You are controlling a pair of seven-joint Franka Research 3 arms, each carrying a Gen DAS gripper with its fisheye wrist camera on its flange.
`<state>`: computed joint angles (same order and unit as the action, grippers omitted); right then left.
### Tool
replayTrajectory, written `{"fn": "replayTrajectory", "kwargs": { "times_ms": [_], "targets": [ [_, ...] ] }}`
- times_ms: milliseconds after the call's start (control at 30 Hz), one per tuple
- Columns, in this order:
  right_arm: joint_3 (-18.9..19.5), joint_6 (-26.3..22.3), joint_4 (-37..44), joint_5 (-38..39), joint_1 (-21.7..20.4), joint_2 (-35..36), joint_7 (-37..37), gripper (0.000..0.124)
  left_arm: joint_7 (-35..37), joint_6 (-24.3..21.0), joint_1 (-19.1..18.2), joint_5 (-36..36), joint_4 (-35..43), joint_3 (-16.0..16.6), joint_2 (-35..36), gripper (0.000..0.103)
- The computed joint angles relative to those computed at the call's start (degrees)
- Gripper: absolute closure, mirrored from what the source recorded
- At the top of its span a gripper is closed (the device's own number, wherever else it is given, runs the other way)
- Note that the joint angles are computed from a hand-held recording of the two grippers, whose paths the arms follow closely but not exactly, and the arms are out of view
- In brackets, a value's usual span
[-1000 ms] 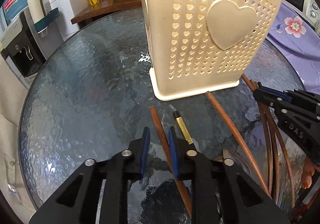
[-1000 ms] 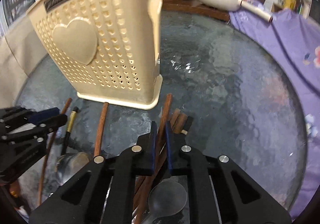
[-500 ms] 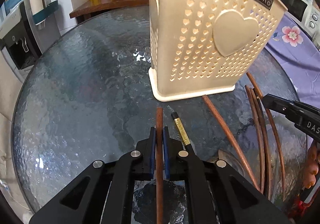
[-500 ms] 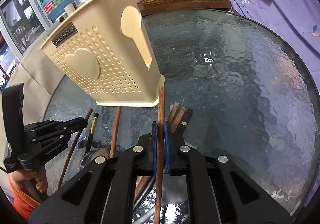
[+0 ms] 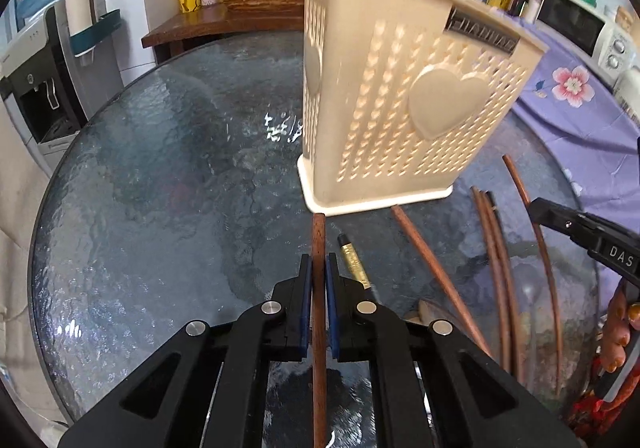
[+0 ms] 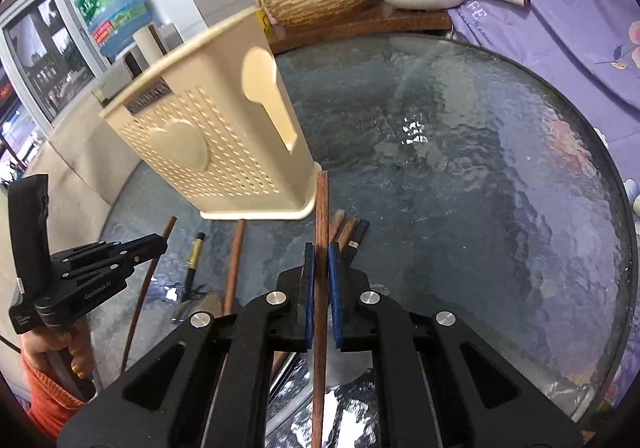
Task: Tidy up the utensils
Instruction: 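Lift both held chopsticks and carry them over the cream utensil holder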
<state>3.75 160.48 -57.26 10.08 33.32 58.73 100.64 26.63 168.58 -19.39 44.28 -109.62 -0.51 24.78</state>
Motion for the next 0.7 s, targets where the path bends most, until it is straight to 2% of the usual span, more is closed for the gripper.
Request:
{"fn": "replayTrajectory", "kwargs": {
  "times_ms": [100, 200, 367, 533, 700],
  "targets": [
    [1.8, 5.8, -8.0, 1.3, -1.2, -4.8, -2.3, 0.116, -4.0, 2.3, -2.1, 3.7, -1.8, 2.4, -2.3, 0.096],
    [4.9, 11.5, -15.6, 3.4, -3.3, -9.5, -5.9, 0.116, -10.3, 3.8, -4.5, 10.8, -3.3, 5.0, -5.1, 0.096],
    [10.0, 18.8, -25.1, 6.8, -6.8, -16.1, -12.0, 0.117, -21.7, 5.4, -5.9, 24.1, -4.5, 6.5, -9.3, 0.096],
    [17.0, 24.2, -33.5, 8.8, -12.0, -21.7, -17.9, 0.117, -32.7, 4.4, -6.3, 36.8, -6.1, 5.2, -14.0, 0.096],
    [20.4, 27.0, -37.8, 8.9, -14.5, -25.0, -20.3, 0.117, -38.9, 3.1, -4.2, 44.6, -7.2, 2.1, -17.2, 0.096]
  ]
}}
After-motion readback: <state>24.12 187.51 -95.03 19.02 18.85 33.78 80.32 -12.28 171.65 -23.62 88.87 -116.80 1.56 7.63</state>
